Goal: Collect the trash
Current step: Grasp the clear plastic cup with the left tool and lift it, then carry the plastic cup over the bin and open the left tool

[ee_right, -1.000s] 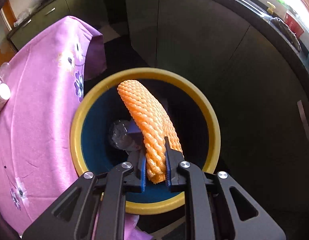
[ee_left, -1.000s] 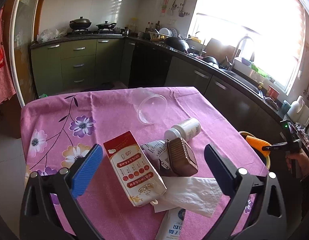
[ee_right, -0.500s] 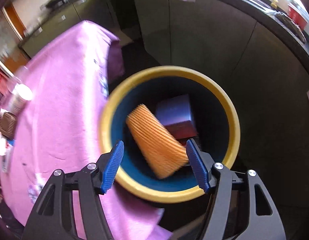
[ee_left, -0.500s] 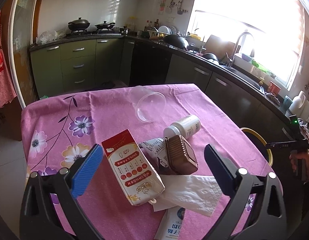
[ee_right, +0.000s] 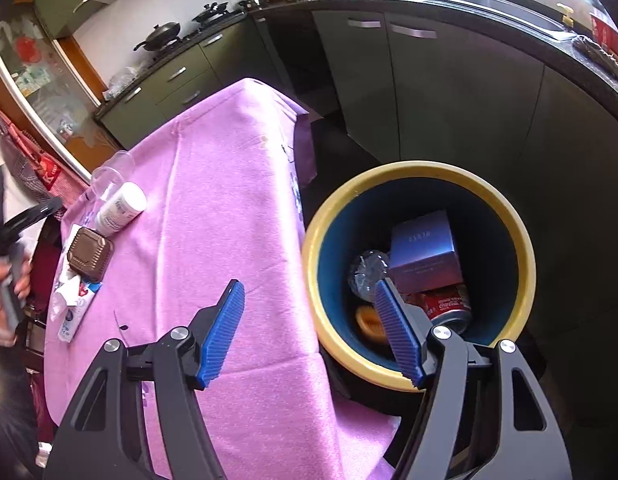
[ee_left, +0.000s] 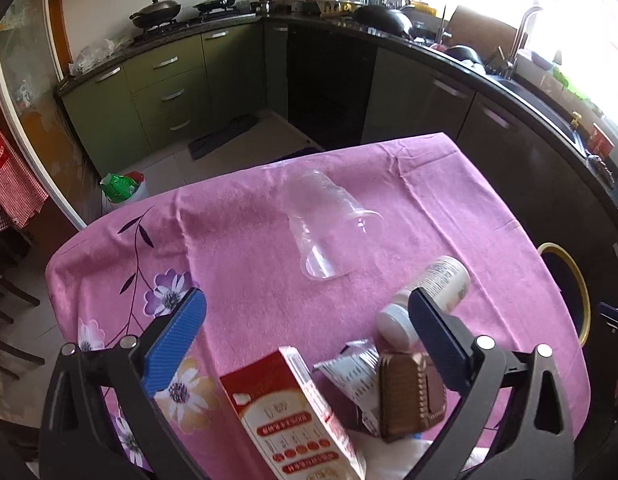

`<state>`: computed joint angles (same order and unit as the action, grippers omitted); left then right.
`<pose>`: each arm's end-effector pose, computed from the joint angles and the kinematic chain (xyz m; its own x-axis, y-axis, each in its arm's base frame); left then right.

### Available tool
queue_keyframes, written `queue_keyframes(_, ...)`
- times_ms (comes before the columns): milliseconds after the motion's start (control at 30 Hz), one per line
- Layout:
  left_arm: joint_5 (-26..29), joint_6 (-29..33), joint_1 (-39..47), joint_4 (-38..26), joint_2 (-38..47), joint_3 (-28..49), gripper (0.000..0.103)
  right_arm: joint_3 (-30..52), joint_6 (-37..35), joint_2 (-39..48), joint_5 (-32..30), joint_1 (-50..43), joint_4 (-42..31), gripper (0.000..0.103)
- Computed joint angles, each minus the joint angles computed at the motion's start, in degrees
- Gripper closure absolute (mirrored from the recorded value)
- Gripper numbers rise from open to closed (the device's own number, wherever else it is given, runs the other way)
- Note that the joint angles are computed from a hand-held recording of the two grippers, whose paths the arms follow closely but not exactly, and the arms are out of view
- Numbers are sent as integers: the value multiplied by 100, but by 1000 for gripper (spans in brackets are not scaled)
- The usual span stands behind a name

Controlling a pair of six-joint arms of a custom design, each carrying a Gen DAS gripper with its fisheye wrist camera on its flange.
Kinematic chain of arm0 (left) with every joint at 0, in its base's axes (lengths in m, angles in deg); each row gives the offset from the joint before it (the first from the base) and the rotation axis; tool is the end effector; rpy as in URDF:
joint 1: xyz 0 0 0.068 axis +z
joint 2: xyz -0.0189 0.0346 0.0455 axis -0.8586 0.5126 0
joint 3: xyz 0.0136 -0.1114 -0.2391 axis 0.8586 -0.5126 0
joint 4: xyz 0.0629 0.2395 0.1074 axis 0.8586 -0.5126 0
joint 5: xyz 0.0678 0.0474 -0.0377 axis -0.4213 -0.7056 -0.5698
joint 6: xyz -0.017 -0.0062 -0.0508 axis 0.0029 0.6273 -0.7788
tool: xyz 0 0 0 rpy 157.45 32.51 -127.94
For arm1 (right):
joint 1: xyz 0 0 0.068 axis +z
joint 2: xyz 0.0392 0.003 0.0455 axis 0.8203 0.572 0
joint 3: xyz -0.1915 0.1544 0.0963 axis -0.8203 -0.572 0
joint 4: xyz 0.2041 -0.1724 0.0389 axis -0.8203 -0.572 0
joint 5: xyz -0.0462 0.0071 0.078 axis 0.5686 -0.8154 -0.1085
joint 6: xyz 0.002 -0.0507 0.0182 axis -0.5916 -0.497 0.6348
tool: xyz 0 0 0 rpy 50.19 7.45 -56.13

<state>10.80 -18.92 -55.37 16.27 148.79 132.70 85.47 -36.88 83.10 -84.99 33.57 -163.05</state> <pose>0.2919 0.0243 0.3116 -0.7673 -0.2675 -0.5828 -0.3182 0.9479 -0.0161 0.3488 -0.1158 0.3085 -0.8227 -0.2252 -0.5220 -0.4210 0.8584 0.2930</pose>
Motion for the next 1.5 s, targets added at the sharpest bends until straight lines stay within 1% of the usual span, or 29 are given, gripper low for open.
queue_keyframes(33, -30, 23, 29, -24, 224, 133, 12, -6, 3, -2, -20, -8, 4, 35)
queue_keyframes(67, -66, 30, 61, -76, 486, 307, 19, -15, -1, -4, -44, -19, 0, 35)
queue_keyframes(133, -69, 81, 142, -134, 872, 579, 27, 1, -31, 30, -61, -29, -25, 35)
queue_keyframes(233, -226, 120, 191, -154, 1256, 814, 28, -11, -55, 25, -67, -58, -36, 35)
queue_keyframes(300, -344, 140, 184, -161, 1412, 936, 30, 8, -83, 30, -102, -97, -50, 35)
queue_keyframes(367, -349, 140, 193, -194, 1530, 1040, 37, 59, -100, 61, -140, -145, -79, 35)
queue_keyframes(500, -454, 151, 181, -255, 1795, 1237, 46, 58, -114, 72, -196, -219, -108, 35)
queue_keyframes(567, -411, 145, 199, -250, 1863, 1273, 55, 38, -127, 66, -217, -242, -118, 34)
queue_keyframes(600, -387, 140, 206, -239, 1898, 1289, 58, 22, -144, 62, -224, -255, -130, 34)
queue_keyframes(633, -379, 144, 208, -223, 1932, 1306, 66, 5, -161, 57, -224, -264, -141, 34)
queue_keyframes(667, -370, 157, 215, -217, 1974, 1339, 70, -16, -170, 50, -222, -275, -141, 34)
queue_keyframes(700, -370, 153, 223, -201, 1988, 1335, 76, -25, -175, 47, -220, -282, -146, 34)
queue_keyframes(733, -357, 138, 231, -174, 1994, 1332, 85, -28, -192, 51, -216, -293, -156, 34)
queue_keyframes(800, -358, 137, 233, -119, 1986, 1320, 94, -23, -204, 59, -233, -324, -169, 34)
queue_keyframes(833, -368, 136, 227, -79, 1941, 1275, 96, -11, -209, 68, -244, -340, -183, 34)
queue_keyframes(1000, -555, 175, 40, 37, 1428, 1016, 97, 9, -278, 79, -293, -402, -239, 34)
queue_keyframes(1067, -597, 224, -77, -13, 1206, 1005, 97, -2, -291, 75, -326, -428, -247, 34)
queue_keyframes(1167, -561, 173, -534, -272, 834, 1102, 97, -6, -328, 70, -412, -505, -283, 34)
queue_keyframes(1300, -641, 32, -1420, -589, 665, 1481, 97, 64, -353, 118, -529, -673, -322, 34)
queue_keyframes(1400, -731, -145, -2133, -768, 839, 1997, 97, 135, -422, 166, -603, -824, -398, 34)
queue_keyframes(1500, -785, -249, -2630, -863, 1147, 2534, 97, 248, -572, 255, -656, -994, -542, 34)
